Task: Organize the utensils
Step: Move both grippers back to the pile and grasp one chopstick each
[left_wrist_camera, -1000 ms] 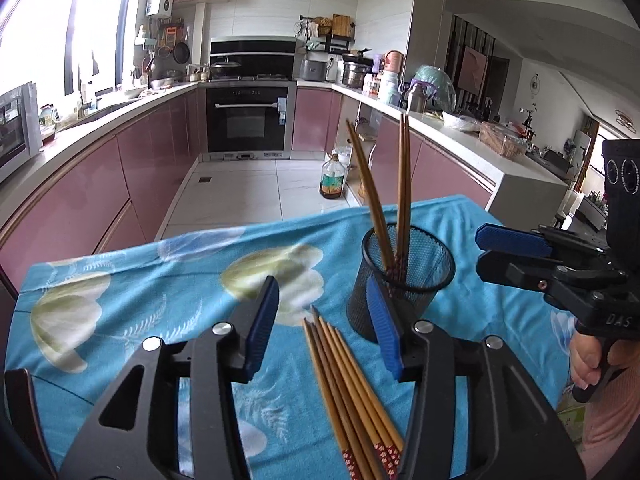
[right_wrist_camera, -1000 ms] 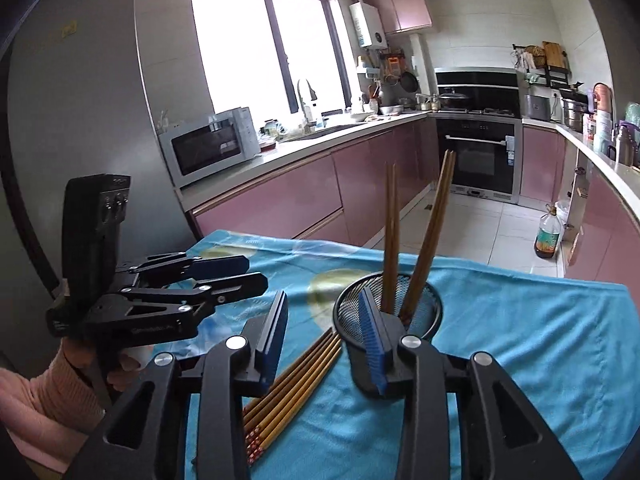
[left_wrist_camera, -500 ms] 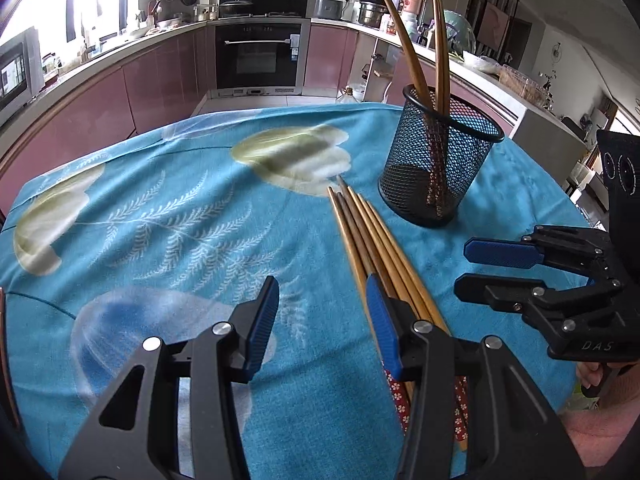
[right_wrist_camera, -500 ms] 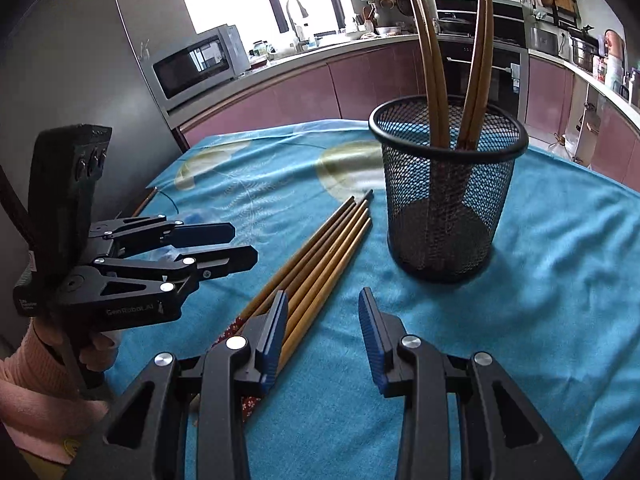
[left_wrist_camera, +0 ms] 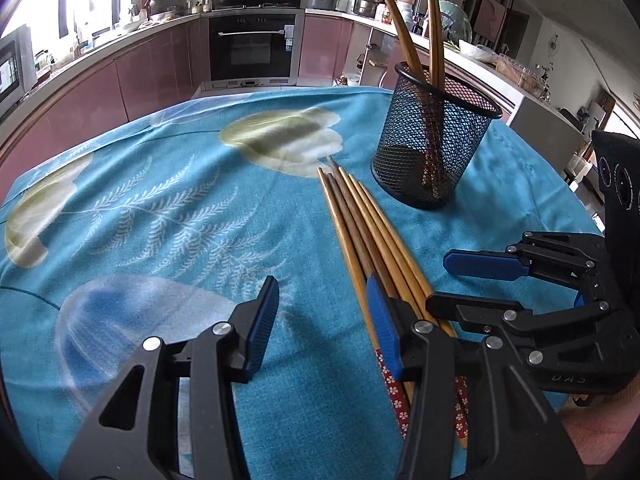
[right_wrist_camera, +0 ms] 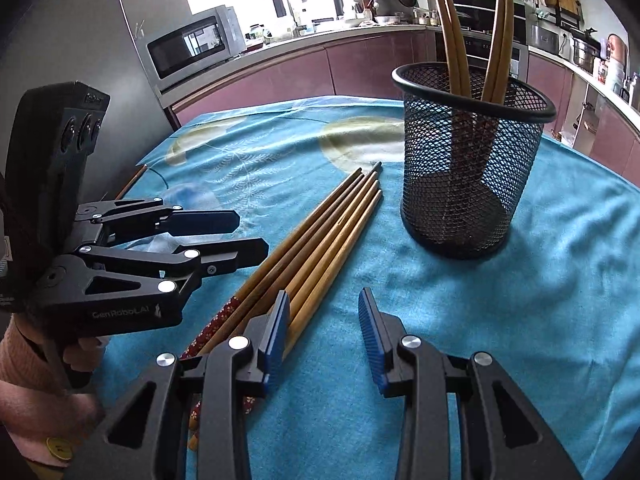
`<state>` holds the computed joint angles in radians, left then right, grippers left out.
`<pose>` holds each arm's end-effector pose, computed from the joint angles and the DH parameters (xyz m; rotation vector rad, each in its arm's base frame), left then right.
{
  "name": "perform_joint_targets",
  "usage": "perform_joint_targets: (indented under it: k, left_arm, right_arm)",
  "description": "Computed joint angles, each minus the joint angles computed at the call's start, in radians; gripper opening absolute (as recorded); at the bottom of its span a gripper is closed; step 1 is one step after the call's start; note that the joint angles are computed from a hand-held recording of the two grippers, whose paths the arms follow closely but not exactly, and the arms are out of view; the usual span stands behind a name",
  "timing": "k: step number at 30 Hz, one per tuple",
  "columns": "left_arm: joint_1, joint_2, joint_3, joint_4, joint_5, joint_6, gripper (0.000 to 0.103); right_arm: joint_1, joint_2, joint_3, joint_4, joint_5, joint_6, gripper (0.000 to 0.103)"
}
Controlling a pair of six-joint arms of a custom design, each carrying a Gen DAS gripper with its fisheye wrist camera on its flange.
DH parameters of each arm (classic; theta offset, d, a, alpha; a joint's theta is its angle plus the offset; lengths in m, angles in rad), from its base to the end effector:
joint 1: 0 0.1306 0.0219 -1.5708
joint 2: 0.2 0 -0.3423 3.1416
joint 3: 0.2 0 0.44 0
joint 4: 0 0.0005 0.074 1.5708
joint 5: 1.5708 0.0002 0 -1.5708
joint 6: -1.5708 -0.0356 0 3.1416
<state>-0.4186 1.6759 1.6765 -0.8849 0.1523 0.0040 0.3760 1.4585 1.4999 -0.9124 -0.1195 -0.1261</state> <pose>0.5767 -0.2630 0.3728 0.5758 2.4094 -0.3704 0.5212 0.2098 0.4060 -0.3610 2.4417 0.3667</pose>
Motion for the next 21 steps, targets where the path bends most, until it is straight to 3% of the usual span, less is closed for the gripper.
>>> perform_joint_targets:
  k: [18,21]
  left_arm:
    - [-0.011,0.045,0.047,-0.025,-0.017,-0.014,0.048]
    - [-0.009,0.049,0.054,-0.034,-0.023,-0.02,0.044]
  right_arm:
    - [0.011,0.014,0.017,-0.024,0.06,0.025,0.034]
    - [0.01,0.017,0.02,-0.026,0.063,0.025,0.034]
